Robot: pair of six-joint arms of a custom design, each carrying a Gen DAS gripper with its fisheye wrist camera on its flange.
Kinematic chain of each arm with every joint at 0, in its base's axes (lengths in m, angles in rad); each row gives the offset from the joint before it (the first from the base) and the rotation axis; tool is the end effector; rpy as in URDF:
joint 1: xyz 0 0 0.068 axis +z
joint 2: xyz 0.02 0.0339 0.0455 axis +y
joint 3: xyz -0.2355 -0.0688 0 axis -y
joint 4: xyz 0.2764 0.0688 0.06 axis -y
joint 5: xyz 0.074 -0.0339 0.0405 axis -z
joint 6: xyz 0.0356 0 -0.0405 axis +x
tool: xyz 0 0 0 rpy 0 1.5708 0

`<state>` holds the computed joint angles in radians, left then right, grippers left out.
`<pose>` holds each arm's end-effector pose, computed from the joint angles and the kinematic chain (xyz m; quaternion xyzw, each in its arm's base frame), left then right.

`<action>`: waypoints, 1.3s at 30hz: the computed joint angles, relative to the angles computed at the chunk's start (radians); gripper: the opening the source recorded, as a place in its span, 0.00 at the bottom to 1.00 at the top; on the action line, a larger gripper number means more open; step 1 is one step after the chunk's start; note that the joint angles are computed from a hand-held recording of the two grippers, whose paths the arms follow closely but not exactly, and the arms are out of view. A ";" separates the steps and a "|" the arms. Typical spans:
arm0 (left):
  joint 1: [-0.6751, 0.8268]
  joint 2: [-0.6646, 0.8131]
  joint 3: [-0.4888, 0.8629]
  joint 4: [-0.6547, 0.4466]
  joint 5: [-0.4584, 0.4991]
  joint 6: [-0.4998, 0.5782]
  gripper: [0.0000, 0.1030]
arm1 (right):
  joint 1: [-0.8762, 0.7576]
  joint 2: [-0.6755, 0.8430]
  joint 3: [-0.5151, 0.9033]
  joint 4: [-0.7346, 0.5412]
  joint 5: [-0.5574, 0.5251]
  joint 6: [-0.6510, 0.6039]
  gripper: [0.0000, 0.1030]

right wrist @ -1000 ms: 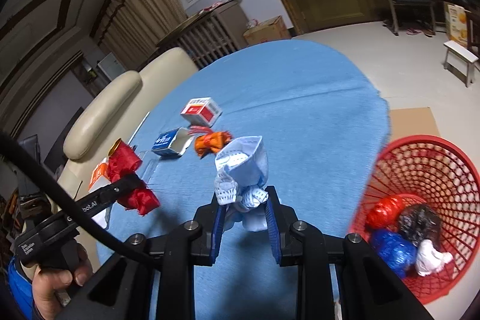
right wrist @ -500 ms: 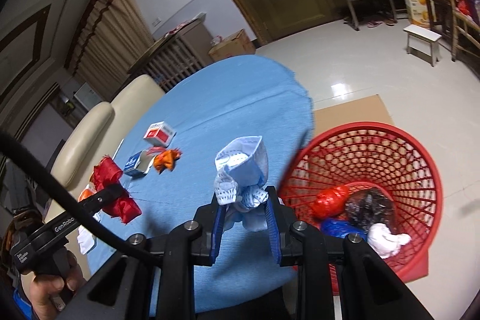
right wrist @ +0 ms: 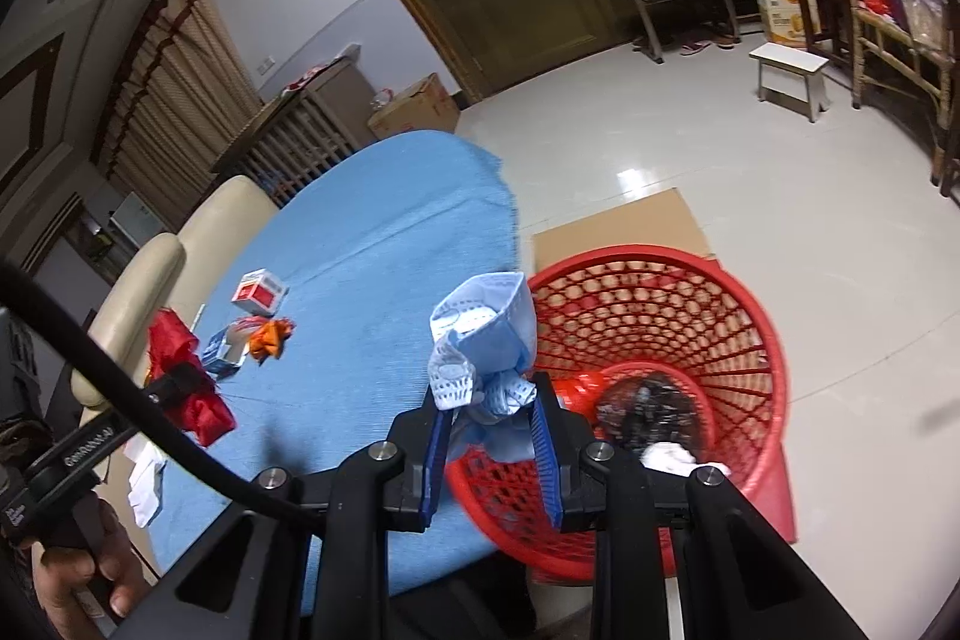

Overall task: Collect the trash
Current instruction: 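Carry both bags over the red wastebasket and lower them inside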

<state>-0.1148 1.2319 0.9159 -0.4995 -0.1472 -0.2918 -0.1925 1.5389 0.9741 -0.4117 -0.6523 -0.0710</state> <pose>0.2966 -0.0289 0.2272 -0.1089 0.9210 -0.0073 0.3740 0.3333 -0.0429 0.1669 -0.0386 0.9098 0.2673 0.3152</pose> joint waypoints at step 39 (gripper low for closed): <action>-0.216 0.378 0.298 0.007 0.020 -0.002 0.42 | -0.069 0.271 0.238 -0.141 0.153 -0.169 0.27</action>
<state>-0.3306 1.6099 1.2144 -0.4929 -0.1269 -0.2942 -0.2620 1.8098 1.2119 -0.5530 -0.4991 -0.2397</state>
